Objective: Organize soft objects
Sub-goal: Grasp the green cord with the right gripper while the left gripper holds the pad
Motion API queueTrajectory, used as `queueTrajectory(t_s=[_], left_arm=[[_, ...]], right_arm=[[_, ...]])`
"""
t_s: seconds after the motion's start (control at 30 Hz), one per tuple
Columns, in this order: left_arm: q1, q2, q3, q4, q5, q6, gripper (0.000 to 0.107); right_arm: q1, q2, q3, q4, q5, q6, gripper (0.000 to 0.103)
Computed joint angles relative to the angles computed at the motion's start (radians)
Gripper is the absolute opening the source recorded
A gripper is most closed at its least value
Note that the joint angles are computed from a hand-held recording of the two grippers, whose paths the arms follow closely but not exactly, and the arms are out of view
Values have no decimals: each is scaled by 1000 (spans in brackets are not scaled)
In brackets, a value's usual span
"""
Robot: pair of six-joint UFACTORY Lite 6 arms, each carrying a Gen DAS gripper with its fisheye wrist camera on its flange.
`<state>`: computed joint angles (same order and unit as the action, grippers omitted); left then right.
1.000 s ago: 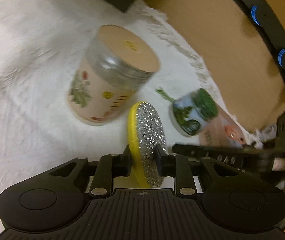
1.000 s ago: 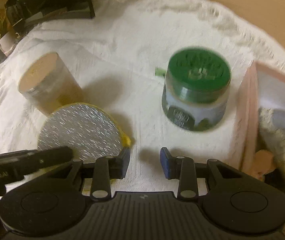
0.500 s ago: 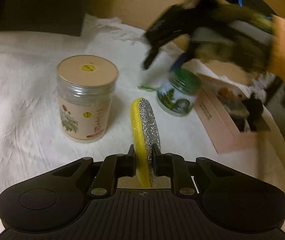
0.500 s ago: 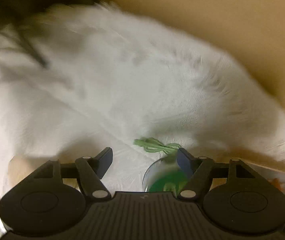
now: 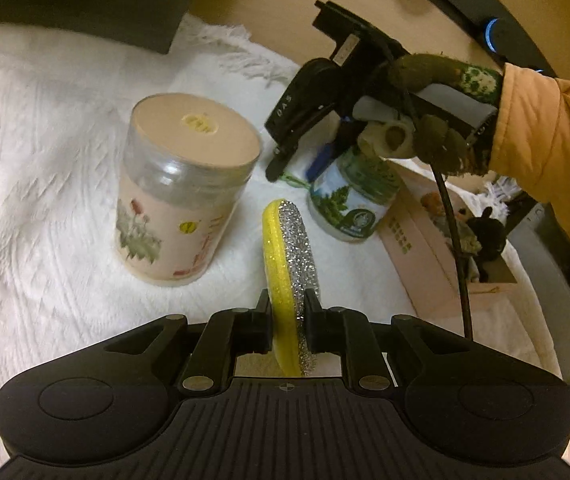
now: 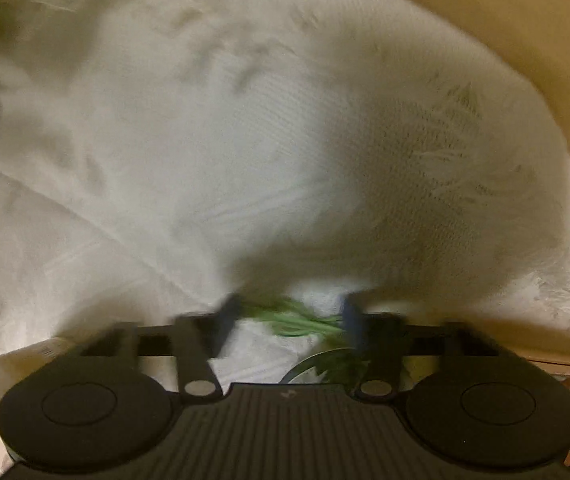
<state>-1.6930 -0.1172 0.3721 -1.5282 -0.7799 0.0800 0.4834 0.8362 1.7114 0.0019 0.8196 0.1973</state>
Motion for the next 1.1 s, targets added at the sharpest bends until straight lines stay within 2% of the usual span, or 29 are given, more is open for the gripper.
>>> queueTrajectory(t_s=[0.03,0.1,0.27,0.33,0.37,0.4,0.43,0.57,0.67,0.83,0.9,0.93,1.0,1.1], left_arm=[[7,-1,9,0,0,22,17],[17,-5,41,-27,-8,105,17],[16,-37,87,-122,-40,273,17],[11,-47,87,-141,-36,297,17],[0,-45,85,-151,-39,298,17],[-5,-42,80,-150,-34,289,17],[-4,-36,75,-140,-25,270,17],[15,-17,80,-132,17,269,17],[13,-20,78,-145,13,277,17],[41,-1,71,-114,40,220,17],[51,14,84,-107,43,216,17],[57,23,92,-107,44,219,17],[70,36,103,-104,49,224,17],[83,46,108,-102,55,220,17]], right_arm=[[7,-39,-38,-6,-18,8,31],[15,-121,-111,16,-53,-9,17],[43,-295,-238,18,-94,-20,17],[28,-285,-204,32,-52,-48,33],[17,-253,-172,20,-25,-36,60],[10,-226,-153,8,-15,-23,80],[0,-194,-127,-1,-11,-16,81],[-43,-8,57,-4,85,-7,81],[-50,145,238,-42,209,28,82],[-61,168,275,-26,226,19,84],[-61,142,235,-22,199,9,83],[-60,129,218,-20,190,0,82],[-60,117,194,-5,170,-22,72],[-65,56,119,38,134,-61,70]])
